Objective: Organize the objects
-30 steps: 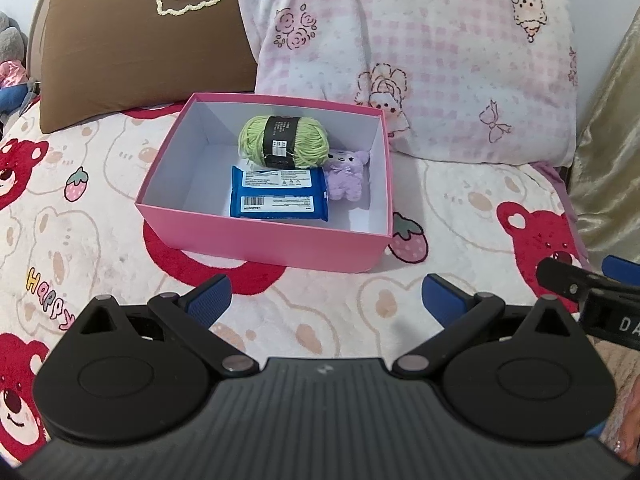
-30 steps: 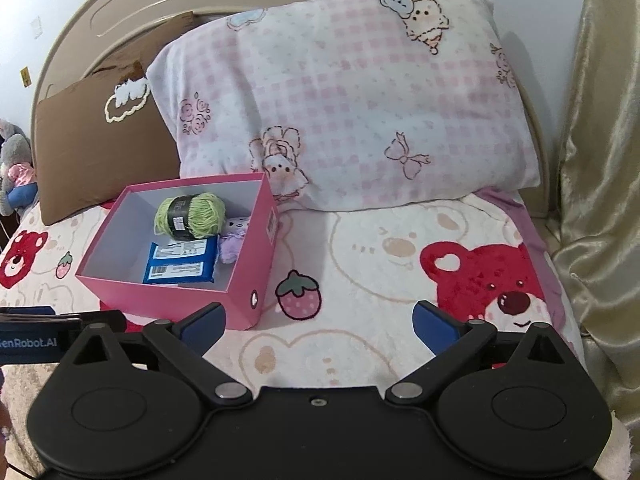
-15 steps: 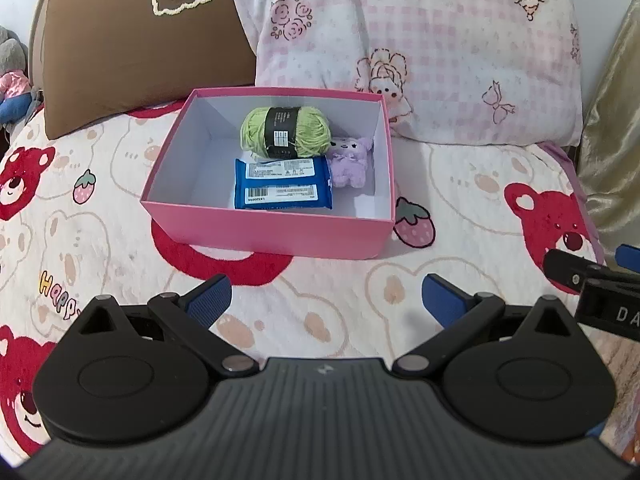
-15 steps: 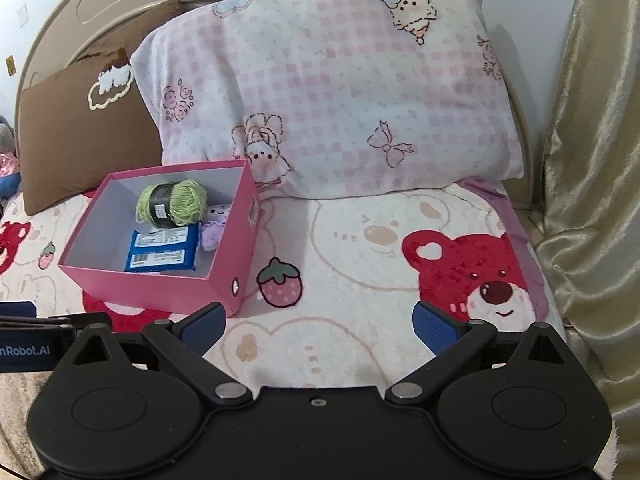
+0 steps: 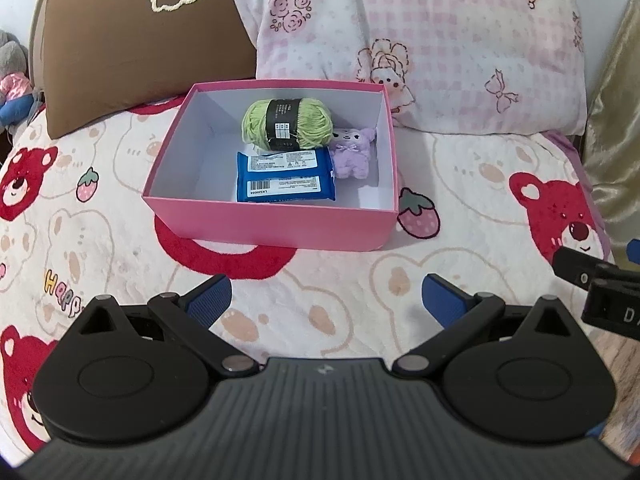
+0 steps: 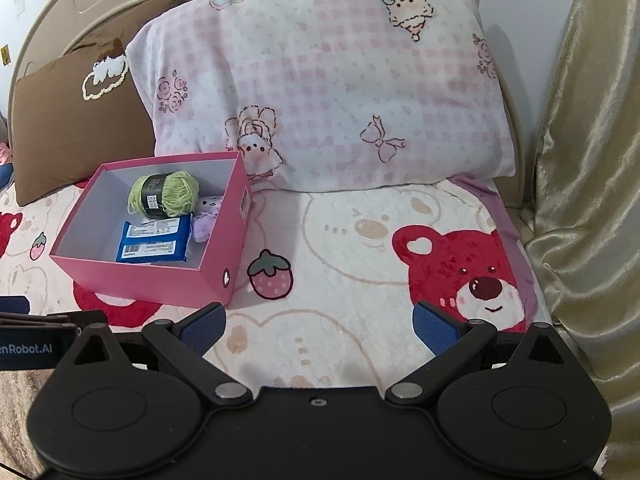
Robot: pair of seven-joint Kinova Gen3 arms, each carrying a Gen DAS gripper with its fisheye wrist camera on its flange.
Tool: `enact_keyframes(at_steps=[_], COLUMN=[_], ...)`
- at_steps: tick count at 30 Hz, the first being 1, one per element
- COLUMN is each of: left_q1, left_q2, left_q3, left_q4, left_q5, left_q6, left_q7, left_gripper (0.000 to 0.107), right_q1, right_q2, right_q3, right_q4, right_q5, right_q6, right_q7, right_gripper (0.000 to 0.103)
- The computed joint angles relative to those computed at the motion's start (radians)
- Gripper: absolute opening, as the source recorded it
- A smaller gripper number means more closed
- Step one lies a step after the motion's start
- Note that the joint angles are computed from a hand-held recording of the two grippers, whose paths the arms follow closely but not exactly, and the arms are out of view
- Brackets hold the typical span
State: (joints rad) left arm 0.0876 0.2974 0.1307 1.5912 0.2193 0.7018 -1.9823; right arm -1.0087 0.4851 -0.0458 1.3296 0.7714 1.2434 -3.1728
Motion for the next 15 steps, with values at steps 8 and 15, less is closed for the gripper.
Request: enact_keyframes(at_steps=[8,15], left_q1=[0.049,0.024], left_q2=[0.007,0.012], left_q3=[-0.025,-0.006], left_q4=[0.0,-0.015], left_q5=[-0.104,-0.072], left_q6=[-0.021,0.01], left_q7=[0.09,0.065], left_gripper=[0.103,0.103], right_q1=[0.007,0.008], right_q2=[-0.001,-0.002], right_q3=[-0.003,-0.003], right_q4=[0.001,0.003], right_q5=[-0.014,-0.015], right_q6=[0.004,0.0], right_q7=[0.001,0.006], right_gripper=[0.101,0.101])
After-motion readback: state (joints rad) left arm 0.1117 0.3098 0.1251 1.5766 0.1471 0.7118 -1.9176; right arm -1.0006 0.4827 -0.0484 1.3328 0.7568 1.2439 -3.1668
